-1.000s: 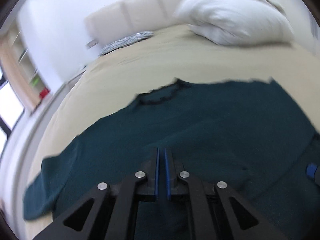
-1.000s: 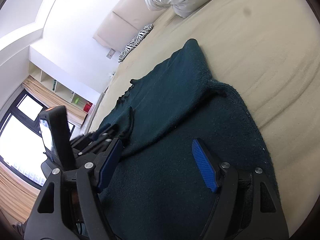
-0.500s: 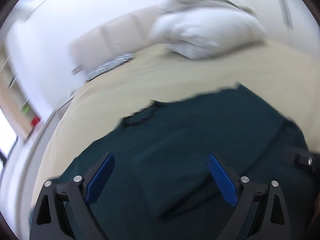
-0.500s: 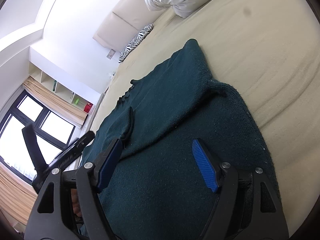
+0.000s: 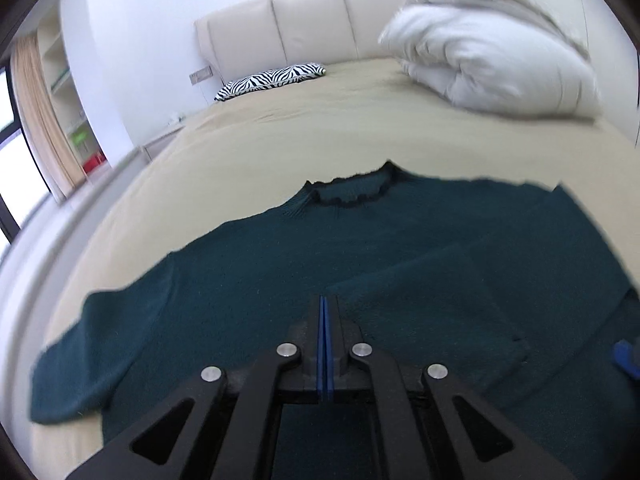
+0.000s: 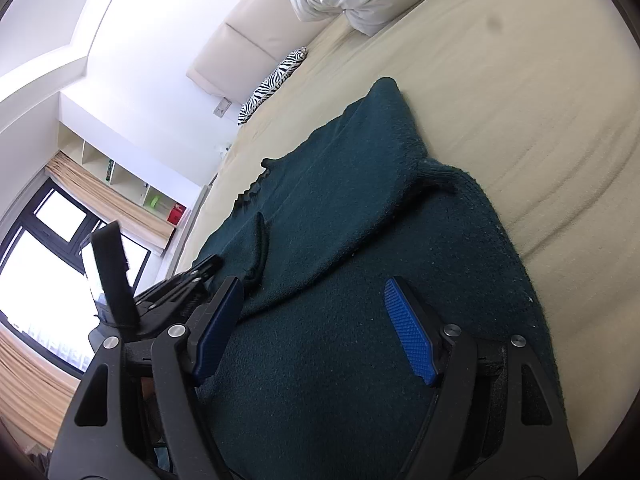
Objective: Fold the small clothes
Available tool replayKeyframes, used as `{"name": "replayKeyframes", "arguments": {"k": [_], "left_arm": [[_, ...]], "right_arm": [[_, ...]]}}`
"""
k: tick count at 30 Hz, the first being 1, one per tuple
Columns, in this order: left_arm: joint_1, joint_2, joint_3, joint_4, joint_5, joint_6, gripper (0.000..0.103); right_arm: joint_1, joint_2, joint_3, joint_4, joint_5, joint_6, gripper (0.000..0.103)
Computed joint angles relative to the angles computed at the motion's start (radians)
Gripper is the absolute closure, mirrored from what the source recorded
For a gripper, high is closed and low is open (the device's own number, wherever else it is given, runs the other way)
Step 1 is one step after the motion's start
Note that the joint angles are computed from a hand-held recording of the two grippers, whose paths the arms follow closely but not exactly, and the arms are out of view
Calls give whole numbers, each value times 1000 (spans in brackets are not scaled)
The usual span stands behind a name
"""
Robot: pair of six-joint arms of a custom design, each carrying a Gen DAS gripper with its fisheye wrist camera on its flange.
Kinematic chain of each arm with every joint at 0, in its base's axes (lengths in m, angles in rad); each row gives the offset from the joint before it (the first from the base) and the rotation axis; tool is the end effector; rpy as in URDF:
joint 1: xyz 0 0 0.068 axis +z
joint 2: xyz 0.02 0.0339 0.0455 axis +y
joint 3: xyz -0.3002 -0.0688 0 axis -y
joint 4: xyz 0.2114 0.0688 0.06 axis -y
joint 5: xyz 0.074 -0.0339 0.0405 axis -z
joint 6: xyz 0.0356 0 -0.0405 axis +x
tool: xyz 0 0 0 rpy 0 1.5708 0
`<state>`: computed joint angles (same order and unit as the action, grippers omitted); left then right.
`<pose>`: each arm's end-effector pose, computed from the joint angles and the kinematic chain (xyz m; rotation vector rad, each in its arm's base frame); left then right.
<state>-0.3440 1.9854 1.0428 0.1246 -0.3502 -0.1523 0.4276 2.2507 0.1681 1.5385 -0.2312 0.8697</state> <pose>0.3686 -0.1191 0.1741 0.0607 2.3317 0.1732 0.2245 0.1113 0.0770 0.3520 2.2427 0.9811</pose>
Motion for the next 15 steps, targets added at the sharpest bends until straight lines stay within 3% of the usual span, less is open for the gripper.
{"name": "replayKeyframes", "arguments": {"k": [2,3,4,6,8,9,11,12,13,15], "left_arm": [[-57,-18,-31,37,-23,116,98],[-91,-16,-29,34,-41,155,75],[-134,-5,-28,47,-64,204,36],[-202,13,-49,127,-157,267,8],[-242,71,11,80,-228,311,12],[-249,114,61,31,-234,328,23],[-237,137,107,-15,-224,302,47],[-220,141,143,-71,-203,257,76],[-208,127,155,-116,-179,215,88],[-172,97,134,-113,-118,155,90]], "right_arm": [[0,0,0,-1,0,0,31],[1,0,1,-1,1,0,31],[1,-1,2,-3,2,0,31],[1,-3,5,-9,2,1,30],[1,0,4,-5,2,0,30],[0,3,4,1,0,1,30],[-3,8,5,6,-3,2,30],[-3,8,8,2,-3,1,30],[-3,5,12,-6,-3,-1,30],[-4,5,13,-7,-4,-1,30]]}}
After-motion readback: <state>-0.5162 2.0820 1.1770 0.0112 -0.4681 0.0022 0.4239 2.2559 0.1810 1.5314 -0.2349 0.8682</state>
